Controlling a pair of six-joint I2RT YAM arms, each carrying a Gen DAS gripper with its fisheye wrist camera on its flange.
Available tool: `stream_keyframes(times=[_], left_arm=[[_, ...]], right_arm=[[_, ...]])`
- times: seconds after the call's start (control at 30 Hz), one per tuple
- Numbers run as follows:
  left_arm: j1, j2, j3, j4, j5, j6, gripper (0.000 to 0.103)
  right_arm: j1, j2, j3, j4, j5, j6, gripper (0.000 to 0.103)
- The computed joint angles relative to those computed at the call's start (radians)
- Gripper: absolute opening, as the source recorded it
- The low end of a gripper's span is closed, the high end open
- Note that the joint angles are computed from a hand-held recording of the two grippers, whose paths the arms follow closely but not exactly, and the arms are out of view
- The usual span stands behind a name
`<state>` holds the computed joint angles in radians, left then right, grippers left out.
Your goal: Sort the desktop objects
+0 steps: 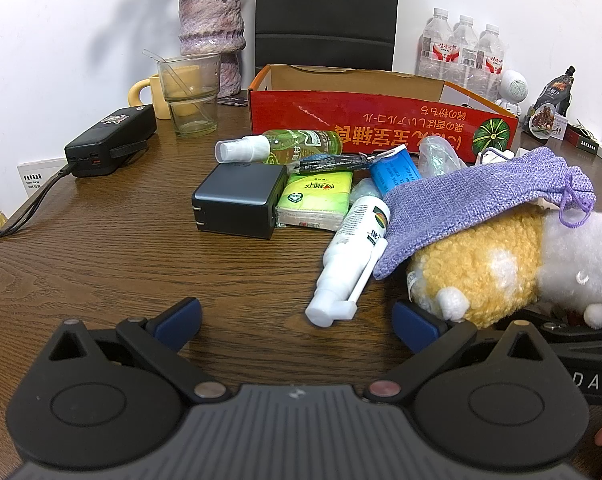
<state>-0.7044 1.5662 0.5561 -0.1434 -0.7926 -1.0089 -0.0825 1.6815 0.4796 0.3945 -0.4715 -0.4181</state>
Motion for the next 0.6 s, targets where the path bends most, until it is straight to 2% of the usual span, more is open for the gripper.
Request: stream_keyframes(times=[0.37,0.5,0.6], left_arm=[[-0.001,0.013,0.020,-0.025,-0.006,-0.015,0.103],[0.000,0.009,0.015,-0.019,-0.004,-0.013,0.103],[0.000,0.008,0.015,-0.020,-0.003,-0.012,0.103]], right_arm=[[-0.024,-0.025,-0.033,-0.003,-0.019,-0.025,0.103],[-0.056,-0.040,-0.018,-0.076,-0.059,-0.091,0.103],[-0.082,-0.068,0.011,-0.195,-0.080,-0.170,0.103]])
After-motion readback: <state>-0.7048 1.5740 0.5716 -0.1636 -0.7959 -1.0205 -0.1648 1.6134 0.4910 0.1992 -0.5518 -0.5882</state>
